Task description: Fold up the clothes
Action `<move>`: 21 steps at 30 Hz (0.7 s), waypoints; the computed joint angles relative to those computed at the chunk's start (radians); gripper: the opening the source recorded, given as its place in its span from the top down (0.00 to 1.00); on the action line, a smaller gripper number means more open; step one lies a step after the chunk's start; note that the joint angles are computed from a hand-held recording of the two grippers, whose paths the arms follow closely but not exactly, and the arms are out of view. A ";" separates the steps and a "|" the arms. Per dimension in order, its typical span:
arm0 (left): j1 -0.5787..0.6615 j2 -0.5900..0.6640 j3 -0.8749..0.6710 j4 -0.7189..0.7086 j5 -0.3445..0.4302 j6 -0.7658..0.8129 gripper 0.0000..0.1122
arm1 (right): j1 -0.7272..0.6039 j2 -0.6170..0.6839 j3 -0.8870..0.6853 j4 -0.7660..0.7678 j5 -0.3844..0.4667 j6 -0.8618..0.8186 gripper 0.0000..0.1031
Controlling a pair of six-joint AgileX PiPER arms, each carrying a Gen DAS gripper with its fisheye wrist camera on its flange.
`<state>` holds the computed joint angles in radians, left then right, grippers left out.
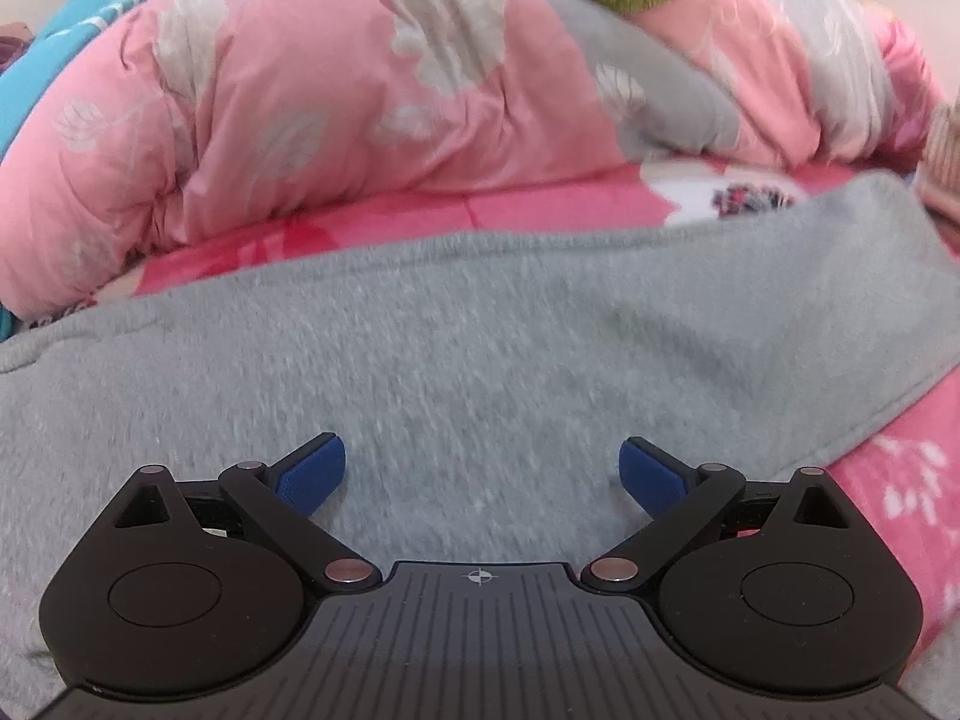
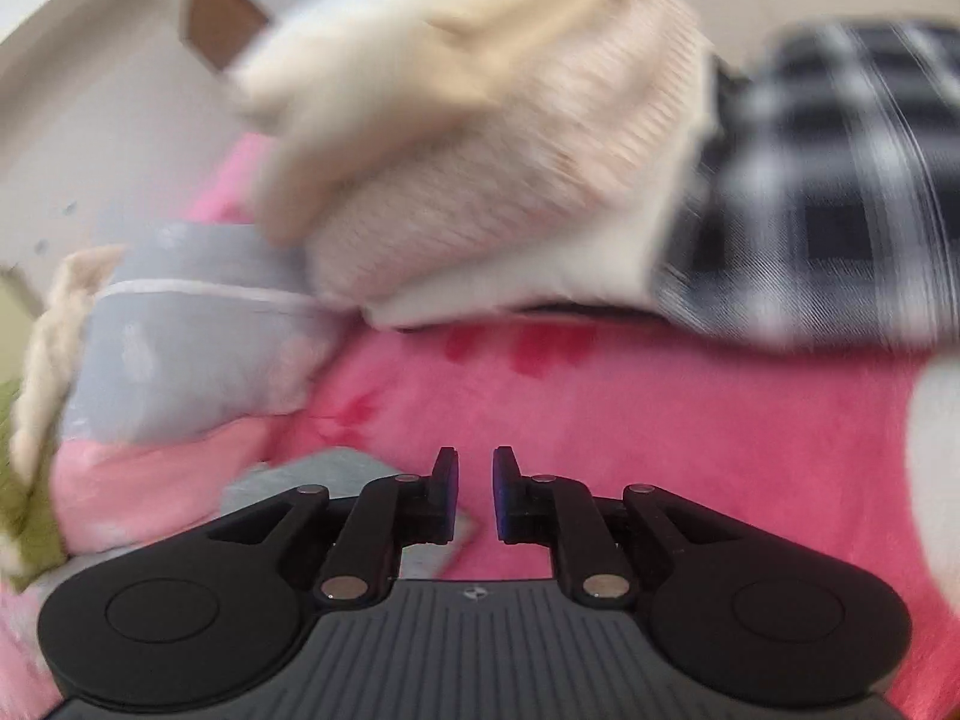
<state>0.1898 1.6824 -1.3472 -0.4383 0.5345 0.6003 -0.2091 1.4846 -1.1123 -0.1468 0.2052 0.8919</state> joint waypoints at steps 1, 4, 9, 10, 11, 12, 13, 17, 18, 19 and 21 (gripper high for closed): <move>0.006 0.001 0.008 -0.041 -0.019 0.035 0.12 | 0.023 0.006 -0.027 0.015 0.010 -0.046 0.84; 0.016 0.018 0.030 -0.139 -0.074 0.117 0.12 | 0.098 0.071 -0.154 0.191 0.070 -0.321 0.82; 0.051 0.059 0.030 -0.266 -0.057 0.196 0.12 | 0.233 0.280 -0.455 0.359 0.260 -0.636 0.81; 0.059 0.061 0.030 -0.293 -0.050 0.216 0.12 | 0.262 0.321 -0.512 0.378 0.300 -0.685 0.81; 0.065 0.064 0.029 -0.314 -0.044 0.232 0.12 | 0.292 0.363 -0.570 0.389 0.341 -0.728 0.81; 0.069 0.064 0.032 -0.332 -0.042 0.247 0.11 | 0.318 0.398 -0.613 0.420 0.370 -0.789 0.81; 0.072 0.064 0.037 -0.349 -0.043 0.263 0.11 | 0.341 0.429 -0.651 0.456 0.396 -0.857 0.81; 0.083 0.059 0.052 -0.403 -0.043 0.312 0.11 | 0.432 0.550 -0.828 0.581 0.560 -1.142 0.81; 0.087 0.060 0.053 -0.420 -0.038 0.324 0.11 | 0.456 0.579 -0.879 0.561 0.603 -1.173 0.81; 0.092 0.061 0.053 -0.437 -0.033 0.336 0.11 | 0.482 0.610 -0.933 0.525 0.645 -1.184 0.81; 0.100 0.064 0.055 -0.467 -0.026 0.359 0.11 | 0.531 0.680 -1.051 0.410 0.711 -1.136 0.81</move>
